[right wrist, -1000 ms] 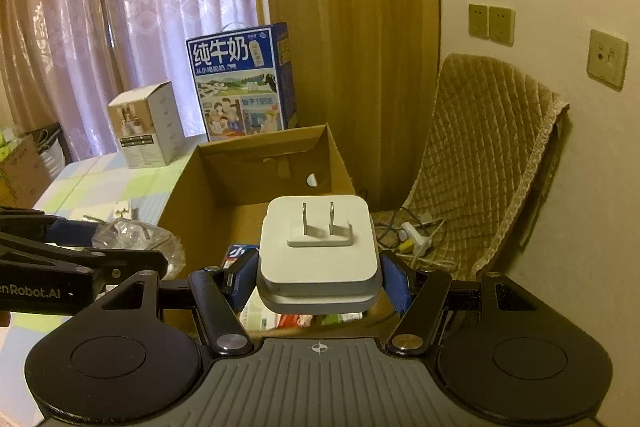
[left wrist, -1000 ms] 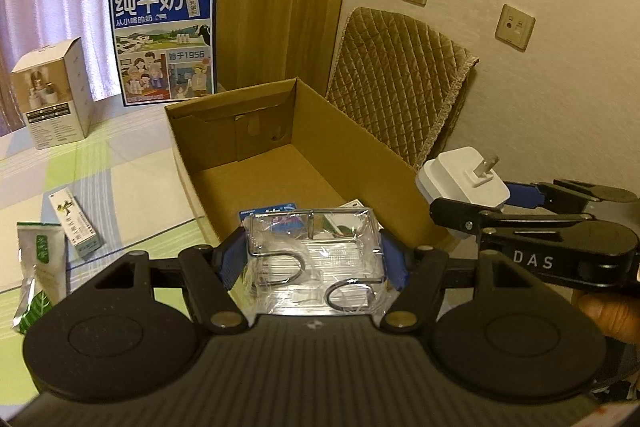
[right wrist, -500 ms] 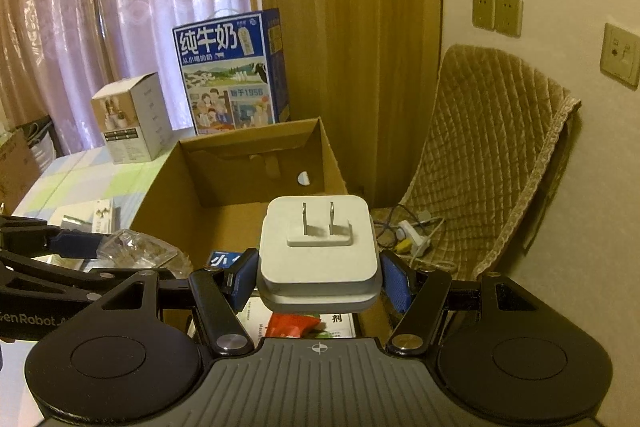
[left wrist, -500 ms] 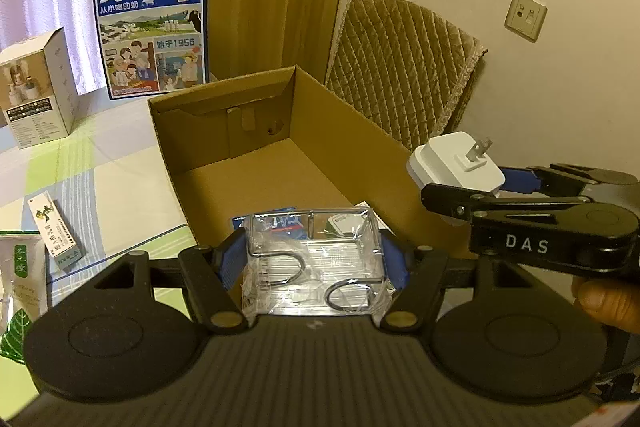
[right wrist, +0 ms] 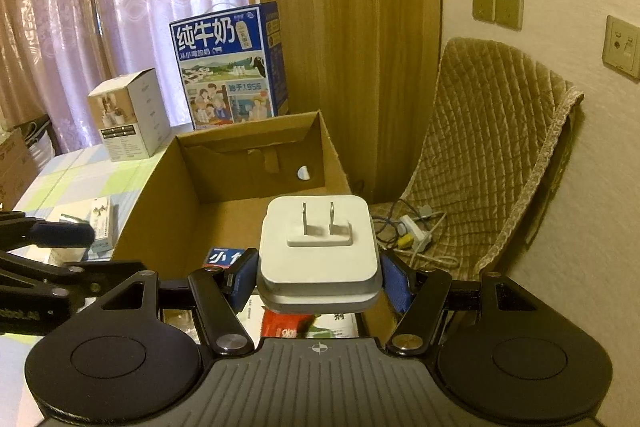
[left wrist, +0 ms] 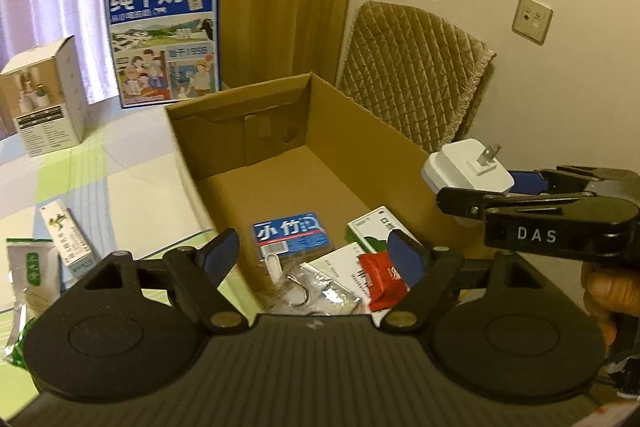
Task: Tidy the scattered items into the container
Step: 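Lower the soap dish into the box and open the left tool while the right tool drops the plug, then move both tools back over the tea bag and ointment box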
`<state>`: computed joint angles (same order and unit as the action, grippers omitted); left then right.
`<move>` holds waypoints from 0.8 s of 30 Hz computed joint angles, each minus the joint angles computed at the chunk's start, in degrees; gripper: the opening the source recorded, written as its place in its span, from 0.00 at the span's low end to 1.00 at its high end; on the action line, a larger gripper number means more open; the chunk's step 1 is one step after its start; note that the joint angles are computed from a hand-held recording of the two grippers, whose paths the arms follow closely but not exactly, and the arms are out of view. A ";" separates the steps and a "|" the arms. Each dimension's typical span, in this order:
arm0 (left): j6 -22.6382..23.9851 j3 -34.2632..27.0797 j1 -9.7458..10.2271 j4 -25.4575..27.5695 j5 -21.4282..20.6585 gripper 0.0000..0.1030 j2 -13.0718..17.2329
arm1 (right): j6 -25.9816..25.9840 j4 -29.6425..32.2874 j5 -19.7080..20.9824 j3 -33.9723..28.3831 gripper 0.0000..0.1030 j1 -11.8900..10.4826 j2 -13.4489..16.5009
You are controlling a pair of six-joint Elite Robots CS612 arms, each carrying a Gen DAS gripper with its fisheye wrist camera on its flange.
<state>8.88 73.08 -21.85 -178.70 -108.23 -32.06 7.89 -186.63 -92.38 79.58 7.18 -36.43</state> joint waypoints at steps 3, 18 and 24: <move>-1.17 0.93 0.41 -0.93 0.37 0.75 -0.44 | -0.24 0.29 0.66 -0.28 0.60 0.09 0.19; -4.61 4.49 1.93 -3.52 2.53 0.77 -1.99 | 0.00 0.40 2.11 -1.65 0.78 0.49 0.94; -6.05 6.25 2.56 -4.48 2.99 0.80 -2.68 | 3.12 -1.68 1.99 2.40 0.78 0.45 -0.96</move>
<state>2.83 79.34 -19.29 -183.18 -105.24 -34.74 11.02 -188.31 -90.40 81.98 7.63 -37.38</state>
